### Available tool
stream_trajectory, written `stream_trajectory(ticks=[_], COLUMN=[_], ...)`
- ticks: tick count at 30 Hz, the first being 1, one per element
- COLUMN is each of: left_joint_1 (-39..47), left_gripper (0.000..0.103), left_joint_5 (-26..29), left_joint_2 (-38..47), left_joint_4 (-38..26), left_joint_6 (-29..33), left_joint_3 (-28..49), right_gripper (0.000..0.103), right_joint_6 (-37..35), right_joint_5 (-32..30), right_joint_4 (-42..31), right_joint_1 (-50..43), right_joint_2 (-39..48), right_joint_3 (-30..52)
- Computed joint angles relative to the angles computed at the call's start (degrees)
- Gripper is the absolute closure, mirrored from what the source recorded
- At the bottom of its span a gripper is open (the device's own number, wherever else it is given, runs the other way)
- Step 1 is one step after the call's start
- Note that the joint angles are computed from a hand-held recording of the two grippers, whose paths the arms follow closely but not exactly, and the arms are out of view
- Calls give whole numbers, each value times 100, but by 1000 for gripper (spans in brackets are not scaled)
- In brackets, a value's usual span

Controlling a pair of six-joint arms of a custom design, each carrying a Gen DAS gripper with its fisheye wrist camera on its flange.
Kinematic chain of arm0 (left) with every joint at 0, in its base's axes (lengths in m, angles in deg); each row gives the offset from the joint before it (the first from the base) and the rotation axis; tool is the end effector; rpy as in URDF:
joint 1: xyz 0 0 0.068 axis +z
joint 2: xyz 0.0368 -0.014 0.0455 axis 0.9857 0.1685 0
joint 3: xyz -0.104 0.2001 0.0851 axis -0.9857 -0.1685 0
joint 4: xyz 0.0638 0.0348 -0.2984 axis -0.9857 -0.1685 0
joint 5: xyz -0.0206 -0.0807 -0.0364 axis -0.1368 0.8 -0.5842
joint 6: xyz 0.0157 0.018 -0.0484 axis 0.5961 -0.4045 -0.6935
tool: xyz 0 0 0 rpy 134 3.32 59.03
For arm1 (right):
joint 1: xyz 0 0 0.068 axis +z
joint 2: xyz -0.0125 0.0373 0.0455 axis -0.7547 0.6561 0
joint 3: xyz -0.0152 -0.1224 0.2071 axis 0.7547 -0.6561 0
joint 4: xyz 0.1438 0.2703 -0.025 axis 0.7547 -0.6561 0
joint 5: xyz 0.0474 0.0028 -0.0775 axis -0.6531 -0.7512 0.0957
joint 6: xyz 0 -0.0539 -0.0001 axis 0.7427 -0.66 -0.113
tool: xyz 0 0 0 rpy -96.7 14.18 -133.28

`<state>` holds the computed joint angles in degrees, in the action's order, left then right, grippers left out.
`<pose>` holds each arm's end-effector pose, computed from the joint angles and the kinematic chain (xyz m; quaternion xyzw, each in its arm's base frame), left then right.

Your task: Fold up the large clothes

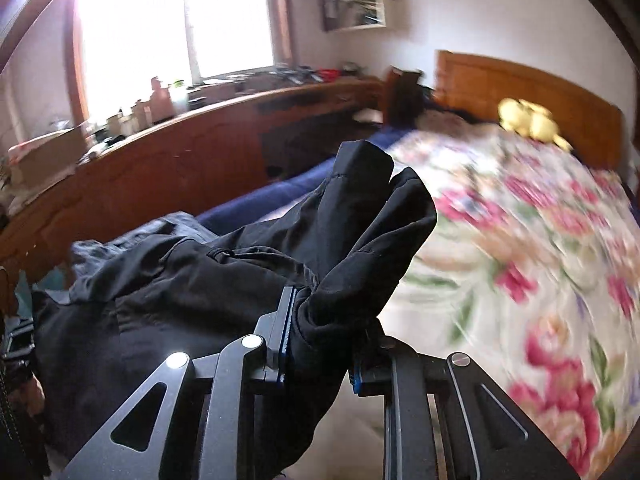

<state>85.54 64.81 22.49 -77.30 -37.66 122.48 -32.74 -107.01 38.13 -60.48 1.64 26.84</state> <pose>0.2412 0.0023 0.2485 0.1892 0.8260 -0.1791 0.4998 0.2913 -0.0448 0.3711 -0.1095 0.8556 0.0743 0.5004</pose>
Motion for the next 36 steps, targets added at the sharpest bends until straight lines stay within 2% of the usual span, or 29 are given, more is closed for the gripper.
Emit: stream_trajectory(ticks=[4,8,12,17,21,23,24,27,33,36], left_joint_1=[1249,1962,2342,2576,2695,2726,2743,2805,2879,2615], left_gripper=[97,97,97,97,94,88,82,74,71,70], left_joint_5=[218,-77,-532,-552,-432,-403,-356,-297,-78,-124], left_joint_2=[817,1764,2955,2992,3068,3111,3053,2653,1830,1169], left_joint_4=[191,602,673,883,702,623,550,370,-94,-454], left_joint_6=[391,565,633,563,539,525,530,560,707,711], left_joint_3=[688,1297,1889,1479,1584,1694,1694,1536,1360,1191], right_gripper=[81,80,77,68,55,45,43,37,33,31], right_joint_6=[438,879,1143,864,888,815,712,602,546,532], right_joint_5=[842,1328,1537,2423,2314,2435,2445,2492,2049,1739], right_joint_4=[382,747,230,642,515,494,510,717,624,477], right_joint_1=[1374,2271,2802,3240,3071,3128,3111,3212,2930,2612], right_joint_2=[834,1770,3053,3184,3202,3031,2841,2057,280,-801], right_joint_3=[823,1511,2451,1755,1813,1727,1575,836,-515,-1267])
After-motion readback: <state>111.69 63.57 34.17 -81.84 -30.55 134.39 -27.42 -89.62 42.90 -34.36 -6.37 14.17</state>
